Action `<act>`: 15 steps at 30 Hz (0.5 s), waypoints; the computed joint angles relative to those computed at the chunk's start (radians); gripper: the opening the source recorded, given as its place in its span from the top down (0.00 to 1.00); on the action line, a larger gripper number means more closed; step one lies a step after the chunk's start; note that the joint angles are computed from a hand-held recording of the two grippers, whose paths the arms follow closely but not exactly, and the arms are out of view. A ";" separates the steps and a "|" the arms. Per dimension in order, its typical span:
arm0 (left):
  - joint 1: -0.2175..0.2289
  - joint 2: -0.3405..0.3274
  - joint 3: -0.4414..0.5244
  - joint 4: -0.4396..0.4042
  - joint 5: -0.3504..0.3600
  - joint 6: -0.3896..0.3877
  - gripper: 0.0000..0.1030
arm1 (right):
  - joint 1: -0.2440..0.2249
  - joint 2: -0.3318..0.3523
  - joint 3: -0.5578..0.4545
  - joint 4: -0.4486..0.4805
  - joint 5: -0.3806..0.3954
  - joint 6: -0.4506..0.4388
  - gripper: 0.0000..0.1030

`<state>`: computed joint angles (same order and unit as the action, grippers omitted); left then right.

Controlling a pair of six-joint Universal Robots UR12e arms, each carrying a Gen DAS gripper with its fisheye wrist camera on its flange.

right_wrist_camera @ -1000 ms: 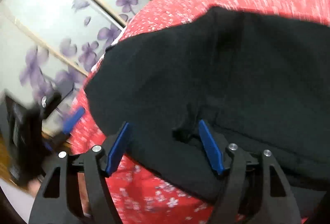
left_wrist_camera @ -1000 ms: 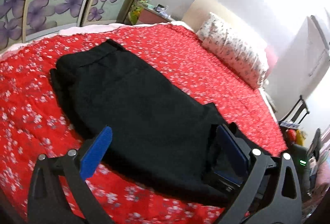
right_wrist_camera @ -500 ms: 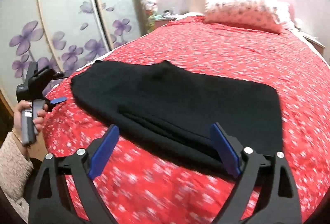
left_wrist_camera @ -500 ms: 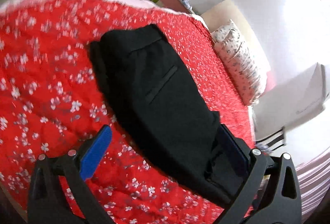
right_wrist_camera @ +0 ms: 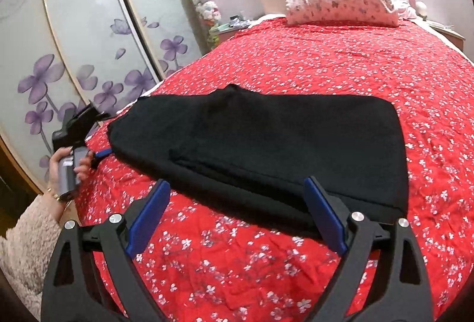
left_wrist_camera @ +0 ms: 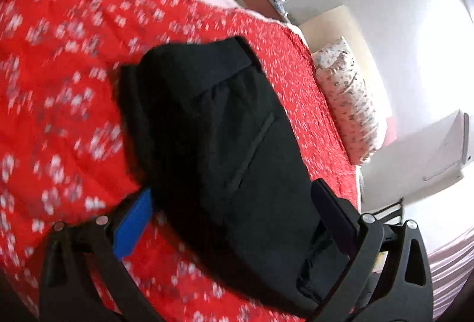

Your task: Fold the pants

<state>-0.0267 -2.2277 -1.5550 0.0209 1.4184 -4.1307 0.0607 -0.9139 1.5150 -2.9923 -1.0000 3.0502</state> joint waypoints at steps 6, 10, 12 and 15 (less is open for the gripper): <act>0.005 -0.022 0.002 0.166 0.012 -0.038 0.03 | 0.004 0.006 -0.007 0.037 -0.011 -0.010 0.10; -0.003 -0.028 0.019 0.171 0.033 -0.007 0.07 | 0.002 0.013 -0.016 0.073 0.002 0.005 0.10; -0.003 -0.032 0.033 0.139 0.042 0.009 0.11 | 0.003 0.014 -0.018 0.082 -0.001 0.005 0.10; 0.000 -0.044 0.057 0.064 0.042 -0.009 0.27 | 0.009 0.012 -0.012 0.082 -0.014 -0.002 0.10</act>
<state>-0.0263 -2.2720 -1.4978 0.0846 1.4600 -4.1394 0.0698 -0.9021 1.5034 -2.9107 -1.0137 3.0483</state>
